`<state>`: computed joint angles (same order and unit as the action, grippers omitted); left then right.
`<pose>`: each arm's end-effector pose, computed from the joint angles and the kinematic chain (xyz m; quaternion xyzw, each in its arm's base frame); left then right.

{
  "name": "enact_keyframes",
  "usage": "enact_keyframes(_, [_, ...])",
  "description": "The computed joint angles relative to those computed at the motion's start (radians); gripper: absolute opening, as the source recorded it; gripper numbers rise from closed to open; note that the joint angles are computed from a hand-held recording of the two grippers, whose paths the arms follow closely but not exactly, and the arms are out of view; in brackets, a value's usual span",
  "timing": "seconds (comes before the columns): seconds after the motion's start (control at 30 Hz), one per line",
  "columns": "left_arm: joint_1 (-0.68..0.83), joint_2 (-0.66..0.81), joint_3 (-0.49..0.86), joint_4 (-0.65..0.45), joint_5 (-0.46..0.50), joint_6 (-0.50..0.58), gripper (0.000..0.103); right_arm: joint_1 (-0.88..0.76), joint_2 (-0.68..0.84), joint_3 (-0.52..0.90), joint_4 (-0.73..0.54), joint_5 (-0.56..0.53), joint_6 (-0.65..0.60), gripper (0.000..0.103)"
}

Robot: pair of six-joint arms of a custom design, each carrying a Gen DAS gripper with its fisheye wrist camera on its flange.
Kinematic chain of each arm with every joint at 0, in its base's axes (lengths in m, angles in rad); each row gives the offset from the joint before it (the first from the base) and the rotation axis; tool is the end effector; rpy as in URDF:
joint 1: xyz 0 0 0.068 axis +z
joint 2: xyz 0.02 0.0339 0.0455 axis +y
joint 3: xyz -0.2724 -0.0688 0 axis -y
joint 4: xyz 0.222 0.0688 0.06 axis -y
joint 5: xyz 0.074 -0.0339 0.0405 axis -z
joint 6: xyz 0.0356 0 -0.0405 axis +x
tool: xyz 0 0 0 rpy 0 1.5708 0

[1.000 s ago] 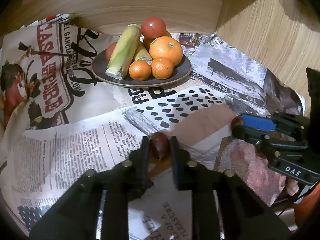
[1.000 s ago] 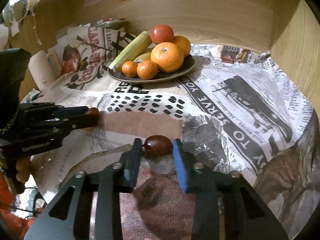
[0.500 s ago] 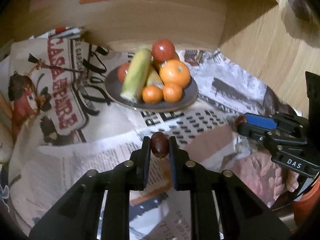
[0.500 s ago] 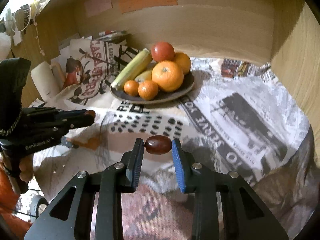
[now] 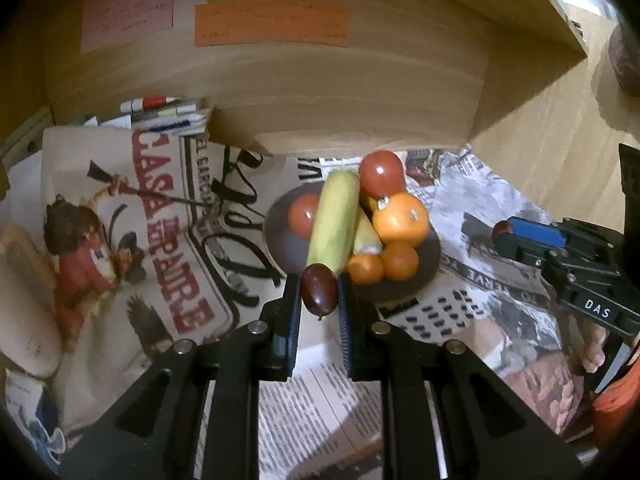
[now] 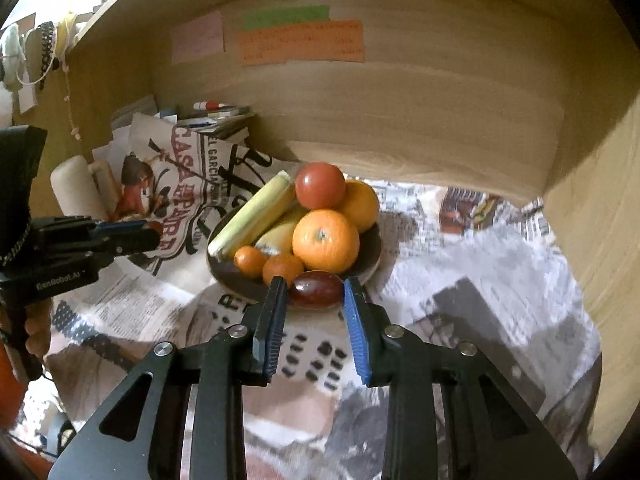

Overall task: Organize fruits
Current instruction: 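Lower both dates onto the plate and open both tools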

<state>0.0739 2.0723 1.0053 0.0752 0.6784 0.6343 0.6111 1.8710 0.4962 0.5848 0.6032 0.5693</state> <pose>0.3670 0.0048 0.1018 0.3412 0.8423 -0.2058 0.3631 0.2371 0.1415 0.0943 0.0946 0.8852 -0.0260 0.4548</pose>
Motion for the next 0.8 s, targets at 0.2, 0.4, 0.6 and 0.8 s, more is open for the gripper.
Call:
enact_keyframes(0.2, [-0.032, 0.051, 0.084, -0.014, -0.022, -0.026, 0.017, -0.052, 0.015, 0.039, 0.007, -0.042, -0.061, 0.027])
enact_keyframes(0.4, [-0.080, 0.135, 0.202, -0.068, -0.066, -0.043, 0.017, -0.108, 0.077, 0.079, 0.017, -0.103, -0.077, 0.027])
enact_keyframes(0.6, [-0.107, 0.230, 0.337, -0.142, -0.092, -0.057, 0.017, -0.170, 0.153, 0.121, 0.024, -0.183, -0.084, 0.027])
enact_keyframes(0.8, [-0.127, 0.311, 0.440, -0.207, -0.105, -0.065, 0.017, -0.203, 0.208, 0.155, 0.015, -0.236, -0.091, 0.027])
